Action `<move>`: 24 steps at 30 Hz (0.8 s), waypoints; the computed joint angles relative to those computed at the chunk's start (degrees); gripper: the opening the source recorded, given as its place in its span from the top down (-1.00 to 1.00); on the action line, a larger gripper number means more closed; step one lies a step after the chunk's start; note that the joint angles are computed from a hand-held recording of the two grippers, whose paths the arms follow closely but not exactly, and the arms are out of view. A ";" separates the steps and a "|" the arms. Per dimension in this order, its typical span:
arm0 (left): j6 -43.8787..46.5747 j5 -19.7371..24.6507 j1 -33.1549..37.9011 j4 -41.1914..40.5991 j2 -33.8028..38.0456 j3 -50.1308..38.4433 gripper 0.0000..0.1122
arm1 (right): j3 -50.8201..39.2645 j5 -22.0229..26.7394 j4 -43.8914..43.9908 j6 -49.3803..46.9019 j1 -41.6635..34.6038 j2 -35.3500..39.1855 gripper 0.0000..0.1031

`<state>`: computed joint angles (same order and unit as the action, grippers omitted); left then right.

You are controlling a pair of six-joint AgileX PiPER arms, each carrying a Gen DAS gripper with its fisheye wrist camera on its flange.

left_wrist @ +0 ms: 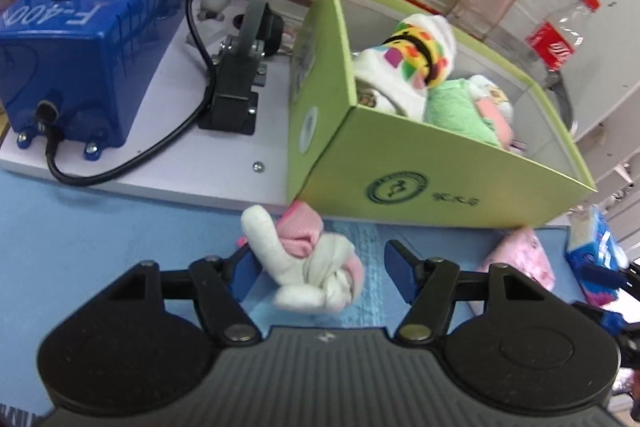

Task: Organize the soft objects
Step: 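Close the right tool on the pink tissue pack while the left tool grasps the bunny sock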

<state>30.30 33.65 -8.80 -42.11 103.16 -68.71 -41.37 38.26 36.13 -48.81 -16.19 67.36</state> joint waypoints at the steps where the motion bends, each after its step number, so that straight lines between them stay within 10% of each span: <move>1: -1.56 -2.02 -0.86 1.51 -0.07 0.34 -0.19 | 0.63 0.34 1.97 -2.59 -2.13 -0.44 -0.09; 10: -3.69 -7.56 1.90 4.13 -4.79 7.20 -0.20 | 0.82 0.00 7.37 -10.09 -6.28 0.79 -0.09; 16: 6.61 -10.01 5.81 -3.35 -14.53 16.30 -0.20 | -5.51 -6.17 -12.65 9.08 12.42 6.13 -0.09; 24: 20.30 -4.28 10.97 -12.78 -18.13 20.55 -0.20 | -21.06 4.58 -44.12 35.34 30.35 19.99 -0.10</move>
<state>50.60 29.37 2.17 -54.89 85.03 -48.16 -62.43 42.84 -7.98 -13.47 14.17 87.35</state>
